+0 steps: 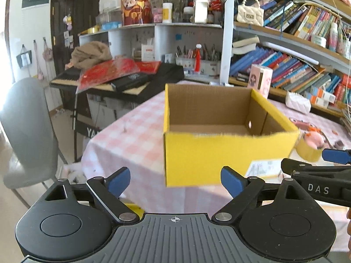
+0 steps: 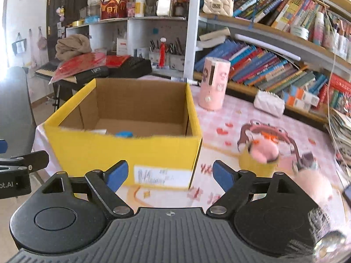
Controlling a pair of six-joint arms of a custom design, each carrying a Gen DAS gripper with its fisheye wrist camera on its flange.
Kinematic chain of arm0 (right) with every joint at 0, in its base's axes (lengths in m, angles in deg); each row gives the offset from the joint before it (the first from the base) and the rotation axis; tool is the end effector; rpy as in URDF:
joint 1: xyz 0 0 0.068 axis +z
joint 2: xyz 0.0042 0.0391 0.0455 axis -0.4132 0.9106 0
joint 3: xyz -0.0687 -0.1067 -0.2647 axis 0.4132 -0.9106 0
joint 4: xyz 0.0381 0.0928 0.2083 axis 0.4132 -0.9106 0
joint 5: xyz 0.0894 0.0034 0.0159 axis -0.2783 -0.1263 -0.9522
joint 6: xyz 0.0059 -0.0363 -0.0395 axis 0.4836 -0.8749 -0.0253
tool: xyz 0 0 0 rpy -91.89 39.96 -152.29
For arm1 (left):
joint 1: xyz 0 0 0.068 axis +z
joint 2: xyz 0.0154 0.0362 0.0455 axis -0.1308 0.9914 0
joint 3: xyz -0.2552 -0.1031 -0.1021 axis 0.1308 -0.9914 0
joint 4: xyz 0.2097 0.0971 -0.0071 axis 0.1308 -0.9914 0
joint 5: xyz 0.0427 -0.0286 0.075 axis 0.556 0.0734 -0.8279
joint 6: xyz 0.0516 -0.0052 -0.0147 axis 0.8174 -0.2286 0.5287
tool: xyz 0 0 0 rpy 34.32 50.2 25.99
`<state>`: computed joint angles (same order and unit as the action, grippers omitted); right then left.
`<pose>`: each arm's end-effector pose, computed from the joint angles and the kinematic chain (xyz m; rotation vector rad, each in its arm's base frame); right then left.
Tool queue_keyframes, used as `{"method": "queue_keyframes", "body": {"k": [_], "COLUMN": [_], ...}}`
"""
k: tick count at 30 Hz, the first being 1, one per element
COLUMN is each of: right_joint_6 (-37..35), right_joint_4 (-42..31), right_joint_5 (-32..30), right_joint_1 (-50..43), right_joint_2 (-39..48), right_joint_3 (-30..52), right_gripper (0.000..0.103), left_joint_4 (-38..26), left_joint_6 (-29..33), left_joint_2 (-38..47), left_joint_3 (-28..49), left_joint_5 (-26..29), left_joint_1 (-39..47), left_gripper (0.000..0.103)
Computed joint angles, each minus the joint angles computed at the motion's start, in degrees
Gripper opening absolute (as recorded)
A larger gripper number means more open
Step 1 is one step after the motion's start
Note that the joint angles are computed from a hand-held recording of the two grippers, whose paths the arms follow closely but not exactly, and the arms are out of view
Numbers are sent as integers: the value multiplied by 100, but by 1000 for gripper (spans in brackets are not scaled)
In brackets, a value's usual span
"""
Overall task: Organize objects
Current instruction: 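Withdraw both grippers from the box back toward the table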
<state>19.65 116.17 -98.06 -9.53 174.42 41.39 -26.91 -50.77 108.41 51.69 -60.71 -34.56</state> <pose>0.2804 0.0826 0.1299 -0.6392 2.0744 0.2653 0.1779 -0.0646 0.1336 -0.5132 2.1302 0.2545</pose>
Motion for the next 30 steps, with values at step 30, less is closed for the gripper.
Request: {"method": "queue_keyframes", "body": {"k": [30], "right_joint_6": [46], "right_joint_4": [1395], "right_joint_5": [402], "right_joint_1": [-1295], "right_joint_2": [-833], "right_joint_3": [-2538], "right_gripper": [89], "left_joint_4": [476], "left_joint_6": [-31], "left_joint_2": [549], "left_joint_3": [-179], "left_joint_5": [581], "left_joint_1": [-1624], "left_gripper": [94]}}
